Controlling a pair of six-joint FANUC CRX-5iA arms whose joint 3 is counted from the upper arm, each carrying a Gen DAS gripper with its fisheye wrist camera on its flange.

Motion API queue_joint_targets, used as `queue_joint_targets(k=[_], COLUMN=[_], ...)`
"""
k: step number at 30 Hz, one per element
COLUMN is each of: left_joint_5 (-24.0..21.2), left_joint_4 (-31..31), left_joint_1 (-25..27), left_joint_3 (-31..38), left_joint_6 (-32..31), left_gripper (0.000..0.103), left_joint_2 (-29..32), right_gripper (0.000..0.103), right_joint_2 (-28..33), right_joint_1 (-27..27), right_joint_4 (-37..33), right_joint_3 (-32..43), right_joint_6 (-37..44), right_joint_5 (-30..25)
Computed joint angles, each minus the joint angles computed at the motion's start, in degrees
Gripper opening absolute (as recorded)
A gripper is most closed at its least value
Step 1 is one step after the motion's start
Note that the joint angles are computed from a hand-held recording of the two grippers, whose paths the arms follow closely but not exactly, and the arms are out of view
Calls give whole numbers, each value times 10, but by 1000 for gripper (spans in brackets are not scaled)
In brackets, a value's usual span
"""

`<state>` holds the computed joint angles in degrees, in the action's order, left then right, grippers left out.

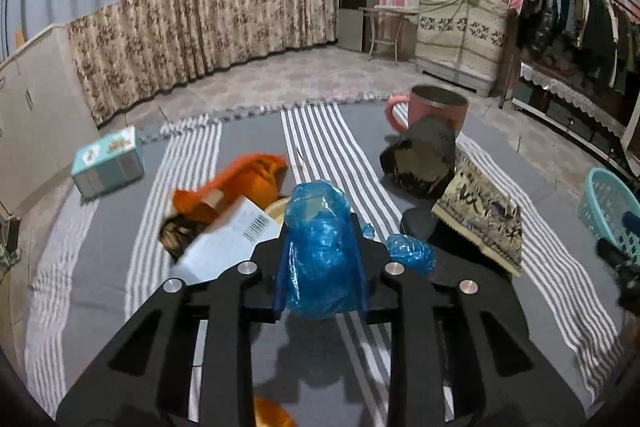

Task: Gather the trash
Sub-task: 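Grasp the blue plastic bag with the left gripper while the right gripper returns to the mat, then grasp the patterned snack packet with the right gripper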

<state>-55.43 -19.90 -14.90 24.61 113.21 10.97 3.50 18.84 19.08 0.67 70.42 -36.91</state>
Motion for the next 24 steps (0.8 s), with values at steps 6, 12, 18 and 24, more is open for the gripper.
queue_joint_targets(k=[6, 12, 18, 24], left_joint_5=[7, 11, 26, 34], left_joint_4=[0, 5, 26, 37], left_joint_1=[23, 54, 80, 93], left_joint_3=[-21, -47, -75, -83], left_joint_6=[6, 12, 10, 15], left_gripper=[24, 24, 24, 24], left_joint_2=[-29, -49, -63, -66], right_gripper=[87, 87, 87, 77], right_joint_2=[31, 67, 109, 130], right_joint_1=[53, 90, 104, 112], right_joint_4=[24, 40, 33, 56], right_joint_3=[35, 68, 119, 137], right_joint_6=[-14, -32, -43, -50], right_joint_5=[-21, -44, -88, -107])
